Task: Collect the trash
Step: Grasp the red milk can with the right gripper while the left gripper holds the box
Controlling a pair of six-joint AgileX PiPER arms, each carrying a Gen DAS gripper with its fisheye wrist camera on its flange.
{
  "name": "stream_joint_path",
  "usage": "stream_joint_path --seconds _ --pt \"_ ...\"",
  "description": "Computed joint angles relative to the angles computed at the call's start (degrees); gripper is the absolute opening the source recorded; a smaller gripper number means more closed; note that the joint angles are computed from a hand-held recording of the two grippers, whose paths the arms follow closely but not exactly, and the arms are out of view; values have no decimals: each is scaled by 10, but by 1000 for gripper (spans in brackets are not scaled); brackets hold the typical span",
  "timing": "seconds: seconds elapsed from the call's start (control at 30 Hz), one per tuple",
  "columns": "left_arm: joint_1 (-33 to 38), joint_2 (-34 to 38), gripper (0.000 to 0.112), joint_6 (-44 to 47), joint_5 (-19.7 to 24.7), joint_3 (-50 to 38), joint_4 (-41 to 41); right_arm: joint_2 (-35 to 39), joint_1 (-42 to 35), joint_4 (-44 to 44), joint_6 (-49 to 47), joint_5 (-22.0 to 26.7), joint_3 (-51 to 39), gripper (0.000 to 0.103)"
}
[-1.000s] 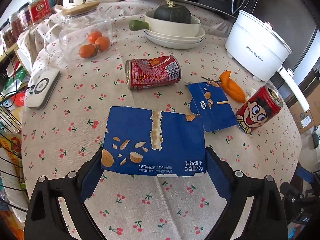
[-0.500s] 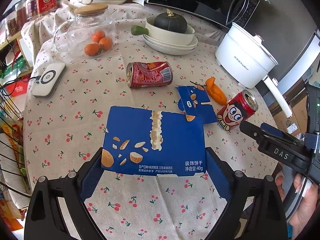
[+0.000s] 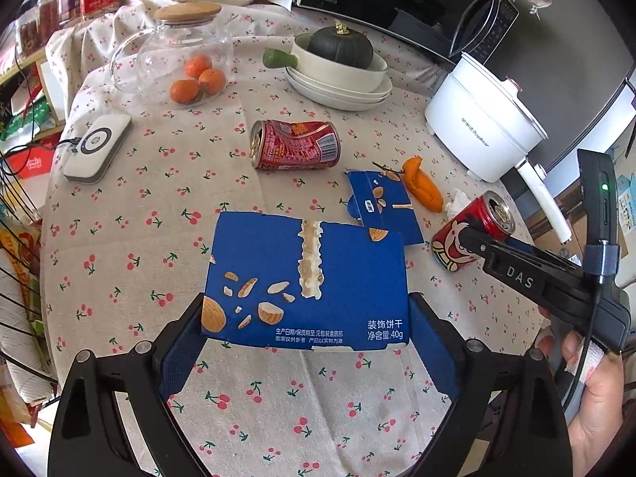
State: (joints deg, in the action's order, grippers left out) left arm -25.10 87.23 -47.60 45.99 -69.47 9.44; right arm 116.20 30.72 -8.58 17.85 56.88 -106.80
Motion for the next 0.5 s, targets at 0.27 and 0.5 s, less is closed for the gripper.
stream_joint_path --seconds 0.27,0.5 --pt "-61 21 95 -6 12 -36 9 -143 -27 4 -12 -11 142 54" --pt "-105 27 95 -16 8 -46 -13 -292 -77 25 -17 1 273 54"
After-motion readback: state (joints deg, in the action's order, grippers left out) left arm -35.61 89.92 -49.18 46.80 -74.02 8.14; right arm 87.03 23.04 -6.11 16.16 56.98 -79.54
